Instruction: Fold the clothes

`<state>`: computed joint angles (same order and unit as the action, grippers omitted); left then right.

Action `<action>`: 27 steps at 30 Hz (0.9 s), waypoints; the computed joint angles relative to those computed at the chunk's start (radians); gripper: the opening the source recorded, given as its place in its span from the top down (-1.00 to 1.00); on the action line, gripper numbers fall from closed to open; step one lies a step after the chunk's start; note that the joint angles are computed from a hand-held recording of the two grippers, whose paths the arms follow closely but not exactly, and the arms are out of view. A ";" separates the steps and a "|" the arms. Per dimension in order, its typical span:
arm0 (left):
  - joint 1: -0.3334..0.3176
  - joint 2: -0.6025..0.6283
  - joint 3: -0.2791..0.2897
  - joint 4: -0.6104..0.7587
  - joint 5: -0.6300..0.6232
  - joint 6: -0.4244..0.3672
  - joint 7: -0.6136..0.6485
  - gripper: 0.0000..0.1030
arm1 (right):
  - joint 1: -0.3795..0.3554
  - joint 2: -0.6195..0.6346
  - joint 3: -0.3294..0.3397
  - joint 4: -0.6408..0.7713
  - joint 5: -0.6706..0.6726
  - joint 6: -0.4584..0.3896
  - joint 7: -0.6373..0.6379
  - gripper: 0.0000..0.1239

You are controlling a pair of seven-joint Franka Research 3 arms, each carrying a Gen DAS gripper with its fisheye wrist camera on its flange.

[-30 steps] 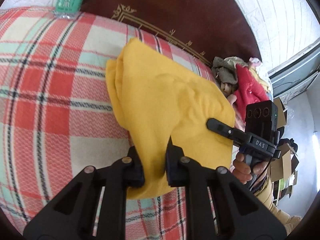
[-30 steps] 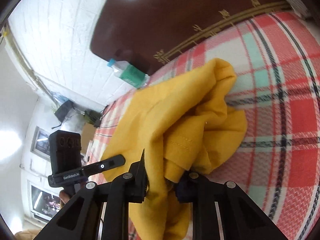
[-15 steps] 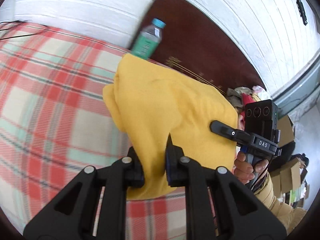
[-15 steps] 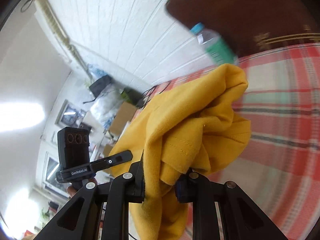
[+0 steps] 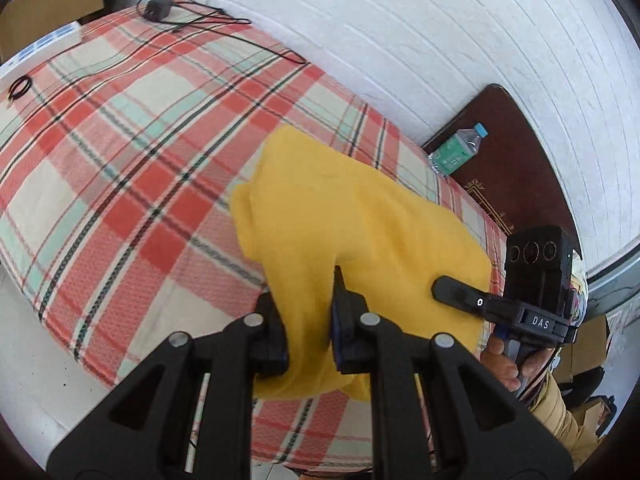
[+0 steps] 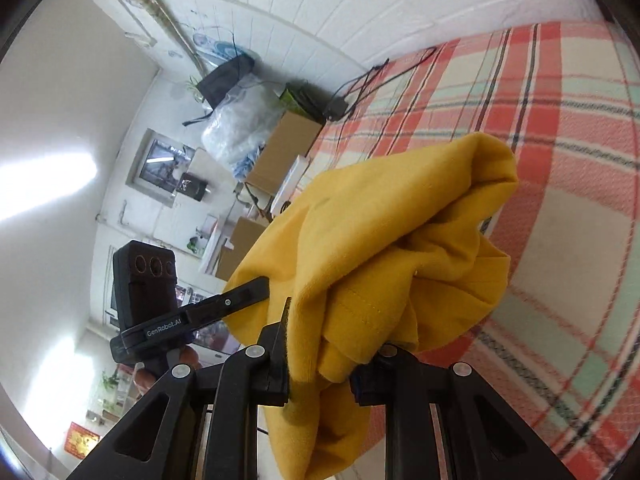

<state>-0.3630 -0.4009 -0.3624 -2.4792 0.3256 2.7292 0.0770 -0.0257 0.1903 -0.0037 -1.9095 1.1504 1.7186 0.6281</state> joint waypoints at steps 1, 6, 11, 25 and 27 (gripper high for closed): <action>-0.004 -0.019 0.005 -0.031 -0.008 0.011 -0.008 0.67 | 0.010 -0.006 0.006 -0.015 -0.009 0.010 0.003 0.68; -0.001 -0.084 0.008 -0.153 -0.024 0.071 -0.050 0.67 | 0.056 -0.023 0.024 -0.088 -0.047 0.062 0.001 0.67; 0.006 -0.111 0.003 -0.233 -0.039 0.102 -0.088 0.68 | 0.087 -0.009 0.029 -0.133 -0.095 0.103 0.012 0.67; 0.043 -0.196 -0.105 -0.255 0.034 0.017 -0.205 -0.17 | 0.051 -0.033 -0.002 -0.124 -0.089 0.138 0.018 0.23; 0.054 -0.216 -0.164 -0.208 0.088 -0.097 -0.243 -0.17 | 0.049 -0.056 -0.007 -0.135 -0.099 0.180 0.002 0.22</action>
<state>-0.3089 -0.6172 -0.5263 -2.6873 0.4136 2.6322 -0.1657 0.0229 0.1340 -0.0108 -2.0445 1.0513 1.8983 0.6299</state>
